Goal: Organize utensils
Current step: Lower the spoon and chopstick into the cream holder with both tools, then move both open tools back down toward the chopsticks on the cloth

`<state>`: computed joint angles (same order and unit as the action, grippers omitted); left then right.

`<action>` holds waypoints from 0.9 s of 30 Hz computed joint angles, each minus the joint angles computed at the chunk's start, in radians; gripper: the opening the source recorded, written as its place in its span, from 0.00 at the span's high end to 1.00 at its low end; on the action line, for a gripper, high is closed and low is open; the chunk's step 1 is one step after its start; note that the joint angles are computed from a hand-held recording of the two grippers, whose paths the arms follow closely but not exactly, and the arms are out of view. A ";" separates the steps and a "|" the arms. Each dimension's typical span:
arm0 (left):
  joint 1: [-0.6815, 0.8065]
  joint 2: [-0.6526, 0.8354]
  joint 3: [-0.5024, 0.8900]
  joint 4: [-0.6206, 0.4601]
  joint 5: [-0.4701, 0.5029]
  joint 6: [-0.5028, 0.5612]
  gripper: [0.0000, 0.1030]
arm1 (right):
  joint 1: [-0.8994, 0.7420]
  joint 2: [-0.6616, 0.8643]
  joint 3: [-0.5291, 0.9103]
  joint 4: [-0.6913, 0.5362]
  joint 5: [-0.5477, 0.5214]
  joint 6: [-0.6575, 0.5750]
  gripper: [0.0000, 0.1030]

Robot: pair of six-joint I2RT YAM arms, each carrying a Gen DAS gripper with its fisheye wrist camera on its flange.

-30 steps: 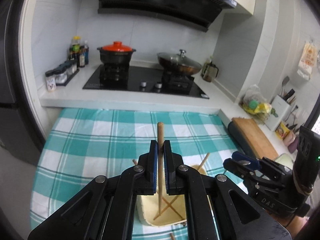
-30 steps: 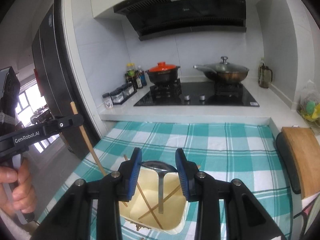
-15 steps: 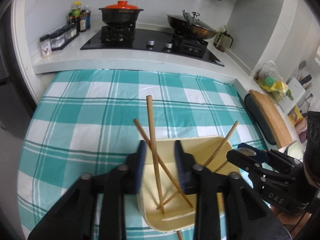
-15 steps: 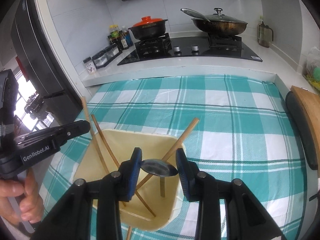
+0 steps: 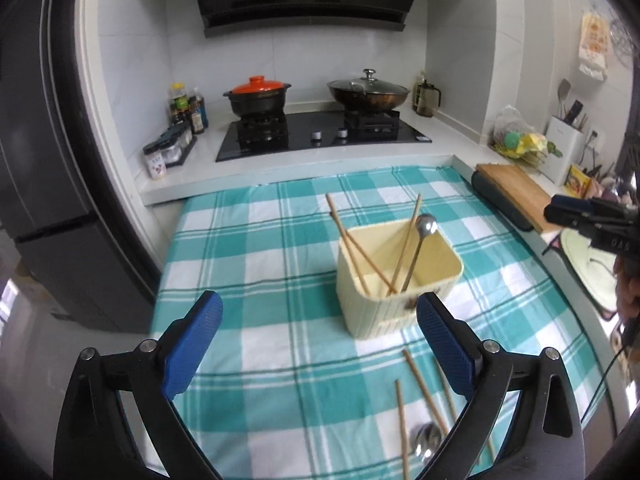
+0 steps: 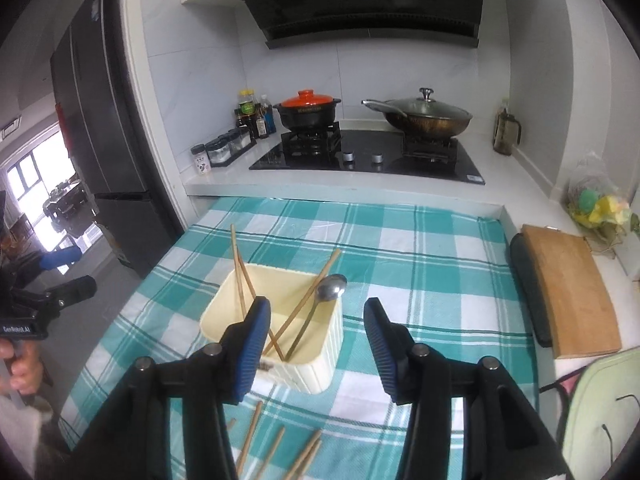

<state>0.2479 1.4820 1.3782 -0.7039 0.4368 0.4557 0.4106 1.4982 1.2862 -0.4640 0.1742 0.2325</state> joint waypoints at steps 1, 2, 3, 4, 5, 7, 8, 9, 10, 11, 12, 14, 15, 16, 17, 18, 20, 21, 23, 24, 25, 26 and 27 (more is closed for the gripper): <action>0.036 -0.042 -0.047 -0.010 0.011 0.032 0.05 | 0.019 -0.059 -0.047 -0.014 0.022 -0.005 0.52; 0.072 -0.083 -0.098 -0.014 0.028 0.057 0.05 | 0.040 -0.116 -0.094 -0.031 0.047 -0.005 0.52; 0.110 -0.117 -0.149 -0.016 0.051 0.081 0.05 | 0.066 -0.171 -0.145 -0.045 0.078 0.001 0.52; 0.148 -0.155 -0.208 -0.012 0.078 0.103 0.05 | 0.092 -0.224 -0.199 -0.052 0.109 0.009 0.52; 0.184 -0.196 -0.276 0.006 0.103 0.119 0.04 | 0.125 -0.277 -0.257 -0.055 0.143 0.022 0.52; 0.238 -0.279 -0.427 0.064 0.130 0.145 0.04 | 0.203 -0.377 -0.386 -0.033 0.218 0.060 0.52; 0.258 -0.318 -0.504 0.098 0.139 0.154 0.04 | 0.254 -0.425 -0.459 -0.011 0.267 0.087 0.52; 0.273 -0.357 -0.579 0.129 0.144 0.160 0.04 | 0.311 -0.463 -0.531 0.013 0.320 0.123 0.52; 0.286 -0.394 -0.651 0.157 0.151 0.164 0.04 | 0.372 -0.492 -0.602 0.038 0.372 0.166 0.52; 0.307 -0.425 -0.716 0.172 0.165 0.179 0.04 | 0.438 -0.503 -0.670 0.066 0.427 0.217 0.52; 0.311 -0.444 -0.766 0.183 0.166 0.183 0.04 | 0.508 -0.500 -0.731 0.099 0.484 0.275 0.52; 0.307 -0.466 -0.837 0.200 0.152 0.188 0.04 | 0.634 -0.464 -0.828 0.149 0.581 0.415 0.52; 0.295 -0.477 -0.865 0.215 0.139 0.181 0.04 | 0.699 -0.438 -0.856 0.144 0.627 0.510 0.52; 0.281 -0.489 -0.892 0.238 0.125 0.170 0.04 | 0.757 -0.405 -0.872 0.133 0.665 0.606 0.52; 0.263 -0.497 -0.913 0.262 0.109 0.156 0.04 | 0.799 -0.377 -0.887 0.128 0.692 0.683 0.52; 0.245 -0.494 -0.926 0.282 0.095 0.144 0.04 | 0.834 -0.347 -0.894 0.117 0.711 0.747 0.52; 0.202 -0.477 -0.941 0.326 0.061 0.104 0.04 | 0.844 -0.305 -0.901 0.121 0.708 0.787 0.52; 0.199 -0.468 -0.949 0.342 0.063 0.096 0.04 | 0.831 -0.294 -0.908 0.135 0.691 0.781 0.52; 0.196 -0.437 -0.958 0.378 0.075 0.076 0.04 | 0.810 -0.278 -0.923 0.157 0.667 0.790 0.52; 0.200 -0.416 -0.960 0.392 0.083 0.071 0.04 | 0.788 -0.285 -0.937 0.176 0.647 0.789 0.52; 0.194 -0.390 -0.959 0.408 0.085 0.063 0.04 | 0.760 -0.297 -0.952 0.208 0.622 0.777 0.52; 0.187 -0.359 -0.956 0.421 0.084 0.058 0.04 | 0.735 -0.295 -0.966 0.249 0.597 0.770 0.56; 0.178 -0.330 -0.952 0.434 0.082 0.052 0.04 | 0.709 -0.289 -0.976 0.290 0.567 0.757 0.59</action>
